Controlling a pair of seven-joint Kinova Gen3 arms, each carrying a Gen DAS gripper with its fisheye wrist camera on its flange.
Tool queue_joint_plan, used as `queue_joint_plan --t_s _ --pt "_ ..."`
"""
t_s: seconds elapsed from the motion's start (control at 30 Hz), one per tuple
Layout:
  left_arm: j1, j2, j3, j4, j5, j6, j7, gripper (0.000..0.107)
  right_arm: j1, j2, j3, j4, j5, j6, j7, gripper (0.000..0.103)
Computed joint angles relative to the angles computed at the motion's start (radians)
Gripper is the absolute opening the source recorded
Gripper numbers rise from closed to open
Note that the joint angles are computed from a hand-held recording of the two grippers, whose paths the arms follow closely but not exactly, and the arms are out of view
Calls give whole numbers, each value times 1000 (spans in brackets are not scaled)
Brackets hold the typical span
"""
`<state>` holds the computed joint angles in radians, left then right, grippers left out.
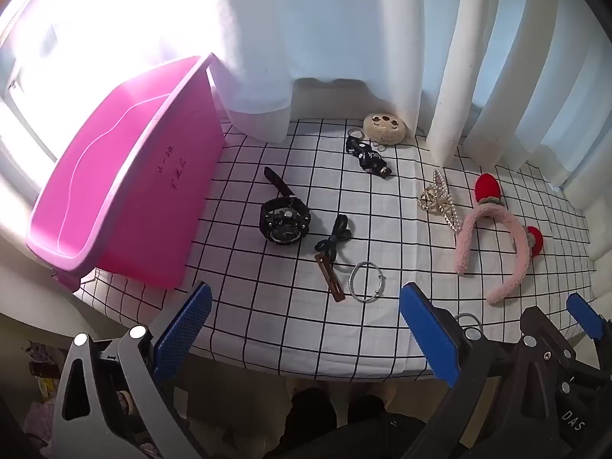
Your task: Organize jewelry
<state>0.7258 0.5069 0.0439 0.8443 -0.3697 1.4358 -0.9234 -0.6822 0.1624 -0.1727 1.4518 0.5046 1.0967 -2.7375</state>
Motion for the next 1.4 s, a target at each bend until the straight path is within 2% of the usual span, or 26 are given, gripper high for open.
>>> queue_joint_plan --t_s 0.23,0.7,1.4 --pt "19 30 -6 -57 -14 47 6 97 0 1 -1 -1 -2 2 0 94" --pt "-7 -10 0 16 3 0 -1 97 -1 -1 -2 3 -2 0 -4 94" --pt "-9 -9 4 16 0 3 0 97 1 -1 -2 10 -6 -7 -6 94"
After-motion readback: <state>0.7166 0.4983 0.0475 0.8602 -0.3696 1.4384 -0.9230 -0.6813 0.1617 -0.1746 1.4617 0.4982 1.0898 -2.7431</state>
